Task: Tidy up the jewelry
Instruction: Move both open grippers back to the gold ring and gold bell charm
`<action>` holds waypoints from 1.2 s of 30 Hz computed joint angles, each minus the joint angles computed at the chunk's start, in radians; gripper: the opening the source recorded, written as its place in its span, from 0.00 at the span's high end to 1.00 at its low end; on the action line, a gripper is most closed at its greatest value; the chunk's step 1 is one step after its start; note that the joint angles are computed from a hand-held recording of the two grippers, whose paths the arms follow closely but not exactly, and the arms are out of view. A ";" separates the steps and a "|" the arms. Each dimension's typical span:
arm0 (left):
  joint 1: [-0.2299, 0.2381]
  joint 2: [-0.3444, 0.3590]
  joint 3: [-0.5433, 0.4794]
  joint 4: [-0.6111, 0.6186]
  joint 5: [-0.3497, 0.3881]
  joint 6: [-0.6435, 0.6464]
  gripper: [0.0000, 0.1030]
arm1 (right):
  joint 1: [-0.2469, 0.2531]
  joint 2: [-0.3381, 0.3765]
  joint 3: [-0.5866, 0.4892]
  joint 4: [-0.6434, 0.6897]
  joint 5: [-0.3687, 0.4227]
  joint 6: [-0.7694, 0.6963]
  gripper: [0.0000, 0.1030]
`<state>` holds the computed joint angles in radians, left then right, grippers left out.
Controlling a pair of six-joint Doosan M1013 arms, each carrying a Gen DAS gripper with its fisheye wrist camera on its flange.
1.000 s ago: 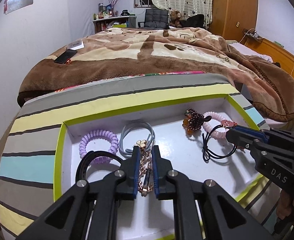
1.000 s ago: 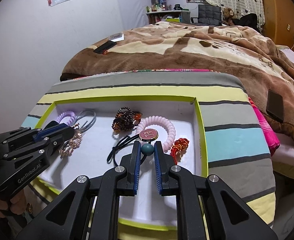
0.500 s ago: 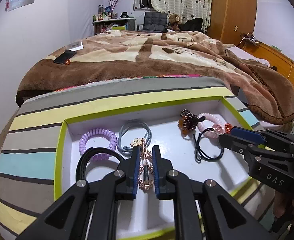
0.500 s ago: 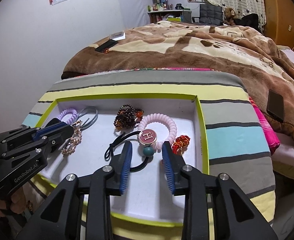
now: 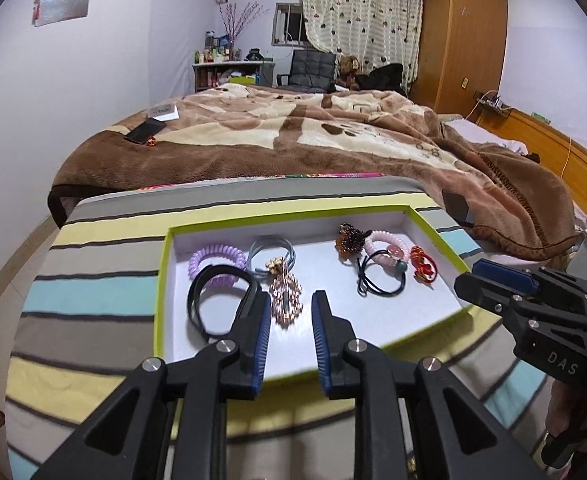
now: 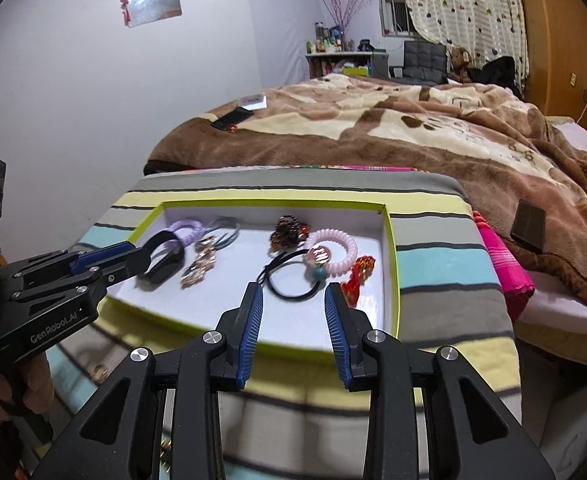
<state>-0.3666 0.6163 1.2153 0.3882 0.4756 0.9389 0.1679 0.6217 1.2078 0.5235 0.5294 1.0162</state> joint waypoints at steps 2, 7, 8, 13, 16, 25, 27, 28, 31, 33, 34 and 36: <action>-0.004 -0.021 0.034 0.029 -0.018 -0.048 0.79 | 0.001 -0.022 0.037 0.028 -0.025 -0.029 0.68; -0.018 -0.065 0.110 0.134 -0.054 -0.170 0.78 | 0.000 -0.071 0.122 0.124 -0.055 -0.133 0.68; -0.021 -0.073 0.124 0.151 -0.060 -0.190 0.78 | -0.001 -0.078 0.134 0.146 -0.059 -0.154 0.68; -0.038 -0.108 0.187 0.247 -0.082 -0.295 0.77 | -0.006 -0.113 0.192 0.244 -0.069 -0.235 0.68; -0.048 -0.126 0.218 0.307 -0.088 -0.356 0.77 | -0.006 -0.129 0.219 0.276 -0.072 -0.266 0.67; -0.072 -0.166 0.293 0.469 -0.085 -0.505 0.73 | -0.012 -0.166 0.287 0.340 -0.074 -0.317 0.66; -0.075 -0.176 0.309 0.486 -0.087 -0.523 0.71 | -0.012 -0.173 0.299 0.344 -0.077 -0.324 0.66; -0.076 -0.177 0.311 0.494 -0.085 -0.531 0.69 | -0.012 -0.175 0.303 0.346 -0.078 -0.327 0.66; -0.081 -0.187 0.330 0.534 -0.080 -0.570 0.69 | -0.013 -0.178 0.308 0.350 -0.077 -0.329 0.66; -0.082 -0.193 0.342 0.543 -0.080 -0.581 0.69 | -0.014 -0.185 0.322 0.365 -0.074 -0.344 0.66; -0.084 -0.197 0.349 0.551 -0.078 -0.590 0.68 | -0.014 -0.188 0.327 0.368 -0.074 -0.347 0.66; -0.089 -0.202 0.360 0.572 -0.072 -0.608 0.68 | -0.014 -0.194 0.338 0.374 -0.075 -0.356 0.66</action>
<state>-0.4555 0.4142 1.5749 0.9603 0.4033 0.3310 0.1536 0.4273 1.5456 0.8970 0.4546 0.6605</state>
